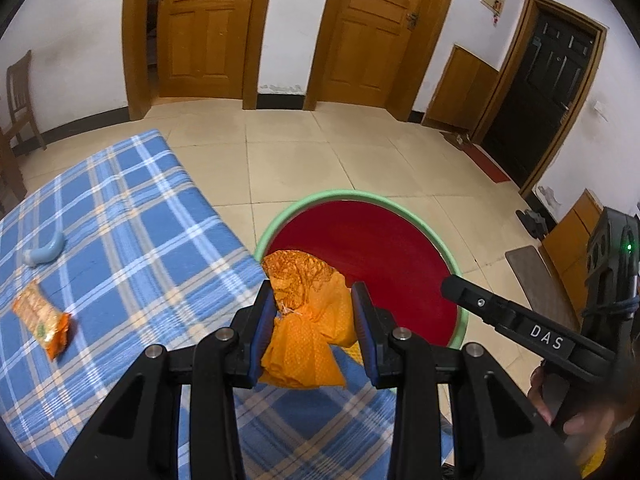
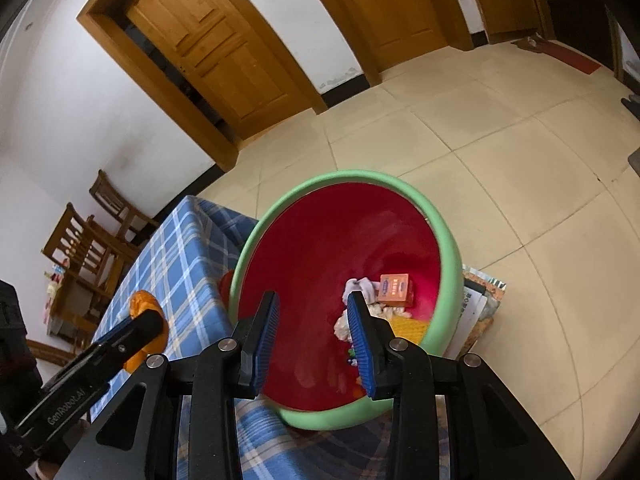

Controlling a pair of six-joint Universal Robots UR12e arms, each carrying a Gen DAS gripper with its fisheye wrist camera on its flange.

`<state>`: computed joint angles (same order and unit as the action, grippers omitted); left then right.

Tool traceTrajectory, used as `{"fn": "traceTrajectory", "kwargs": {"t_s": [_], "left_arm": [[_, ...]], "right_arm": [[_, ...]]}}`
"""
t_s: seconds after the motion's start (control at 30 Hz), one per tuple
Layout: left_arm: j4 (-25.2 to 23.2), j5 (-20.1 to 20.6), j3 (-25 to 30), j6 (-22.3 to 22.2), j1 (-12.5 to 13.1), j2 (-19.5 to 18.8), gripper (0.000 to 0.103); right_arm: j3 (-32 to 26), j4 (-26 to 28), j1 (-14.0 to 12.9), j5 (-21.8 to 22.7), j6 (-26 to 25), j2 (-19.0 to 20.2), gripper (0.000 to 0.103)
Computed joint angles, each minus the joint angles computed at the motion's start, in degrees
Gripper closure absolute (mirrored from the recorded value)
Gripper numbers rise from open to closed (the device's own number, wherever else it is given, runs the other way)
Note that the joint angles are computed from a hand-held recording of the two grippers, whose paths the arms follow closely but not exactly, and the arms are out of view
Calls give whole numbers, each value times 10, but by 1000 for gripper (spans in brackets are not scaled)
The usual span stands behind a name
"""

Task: Collect trash
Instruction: 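Open the left gripper to drop the orange mesh bag into the bucket, then move both open grippers back over the table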

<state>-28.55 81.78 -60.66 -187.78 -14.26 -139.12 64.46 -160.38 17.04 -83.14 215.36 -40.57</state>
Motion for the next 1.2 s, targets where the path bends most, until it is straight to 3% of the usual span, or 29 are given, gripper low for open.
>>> {"fn": "traceTrajectory", "kwargs": {"t_s": [0.37, 0.47, 0.63, 1.2], "left_arm": [[-13, 3, 43, 19, -11, -28, 64], [-16, 6, 51, 19, -13, -32, 58], [-17, 14, 55, 11, -15, -33, 40], [-8, 48, 6, -42, -3, -6, 40]], "right_arm": [[22, -14, -7, -11, 15, -12, 66], [27, -16, -8, -12, 18, -14, 66], [28, -15, -9, -12, 20, -15, 66], [25, -14, -7, -3, 12, -16, 60]]}}
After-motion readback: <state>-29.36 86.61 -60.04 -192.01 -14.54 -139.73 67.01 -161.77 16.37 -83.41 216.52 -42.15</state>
